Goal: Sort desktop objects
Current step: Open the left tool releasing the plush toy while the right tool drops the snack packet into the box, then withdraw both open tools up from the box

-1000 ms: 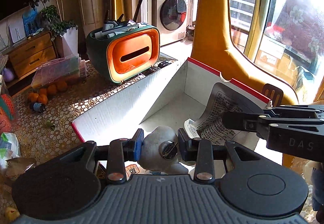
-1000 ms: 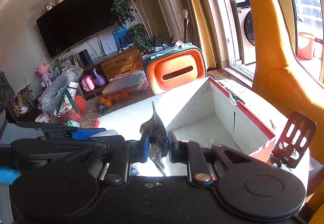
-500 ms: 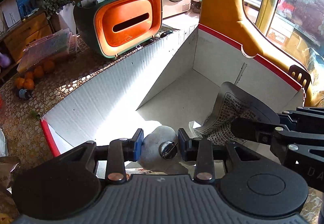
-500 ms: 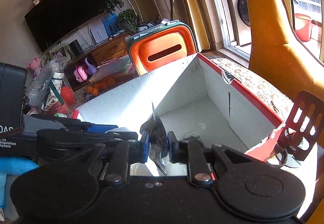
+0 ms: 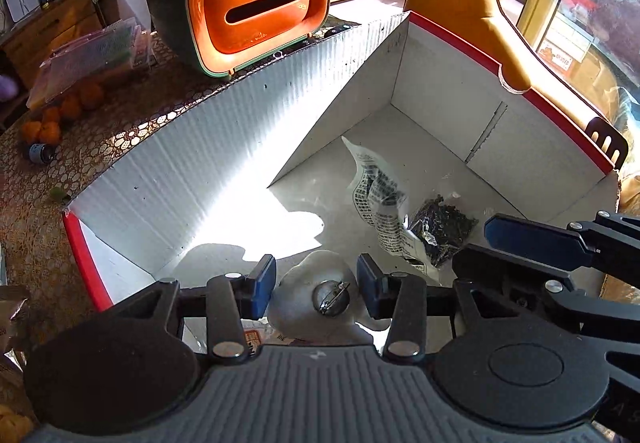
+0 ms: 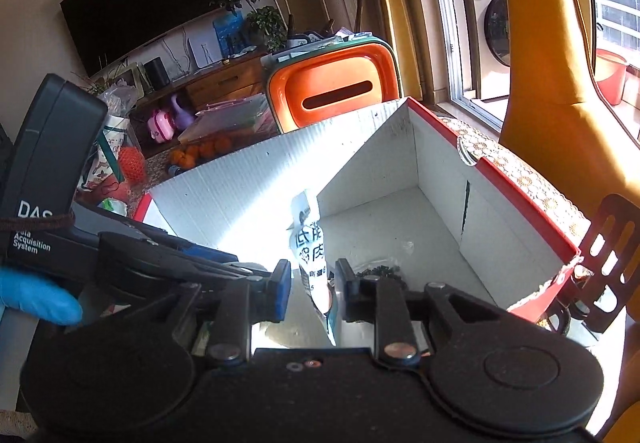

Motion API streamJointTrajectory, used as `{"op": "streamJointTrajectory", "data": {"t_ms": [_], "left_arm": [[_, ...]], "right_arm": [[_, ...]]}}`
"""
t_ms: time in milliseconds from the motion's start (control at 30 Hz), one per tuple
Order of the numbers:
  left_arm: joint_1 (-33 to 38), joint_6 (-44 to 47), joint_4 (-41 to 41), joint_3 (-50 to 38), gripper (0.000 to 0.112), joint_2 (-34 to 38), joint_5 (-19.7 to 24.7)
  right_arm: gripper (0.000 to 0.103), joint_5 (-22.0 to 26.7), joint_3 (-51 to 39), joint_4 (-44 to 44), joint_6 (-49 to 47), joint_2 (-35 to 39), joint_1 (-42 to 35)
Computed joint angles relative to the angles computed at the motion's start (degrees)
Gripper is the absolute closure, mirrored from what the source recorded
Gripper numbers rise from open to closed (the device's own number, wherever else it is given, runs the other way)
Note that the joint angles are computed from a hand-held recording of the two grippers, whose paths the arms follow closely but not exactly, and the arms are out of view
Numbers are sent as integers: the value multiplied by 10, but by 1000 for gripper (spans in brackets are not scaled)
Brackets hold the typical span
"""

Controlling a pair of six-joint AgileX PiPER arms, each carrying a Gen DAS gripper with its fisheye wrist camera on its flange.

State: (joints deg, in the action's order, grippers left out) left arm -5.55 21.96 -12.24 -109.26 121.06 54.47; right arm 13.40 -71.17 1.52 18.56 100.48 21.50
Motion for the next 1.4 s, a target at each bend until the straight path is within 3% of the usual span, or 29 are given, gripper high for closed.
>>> {"op": "streamJointTrajectory", "data": {"t_ms": [100, 200, 300, 400, 467, 633, 667, 733, 867, 967, 1233, 1400], "left_arm": [[3, -9, -3, 17, 53, -12, -18], [9, 1, -18, 37, 49, -28, -34], [11, 10, -28, 60, 46, -48, -51], [20, 28, -54, 79, 46, -68, -57], [27, 43, -72, 96, 46, -84, -66], [46, 77, -108, 136, 46, -123, -73], [50, 83, -113, 143, 46, -130, -74], [57, 92, -122, 158, 46, -146, -78], [75, 111, -143, 188, 46, -177, -84], [90, 126, -163, 209, 46, -199, -85], [127, 186, -199, 277, 46, -260, -98], [174, 226, -250, 310, 46, -292, -75]], "right_arm": [[72, -3, 5, -24, 14, -5, 5], [69, 2, 7, -81, 66, -11, 13], [64, 4, 11, -63, 45, -18, 11], [50, 9, 17, -95, 79, -28, 15], [51, 5, 27, -54, 41, -39, 10], [50, 12, 42, -80, 64, -61, 16], [47, 13, 43, -73, 56, -64, 16], [30, 9, 51, -63, 41, -74, 19], [28, 0, 63, -103, 67, -96, 35], [19, -2, 68, -115, 72, -107, 46], [12, 19, 72, -259, 211, -126, 101], [11, 35, 79, -341, 303, -138, 138]]}}
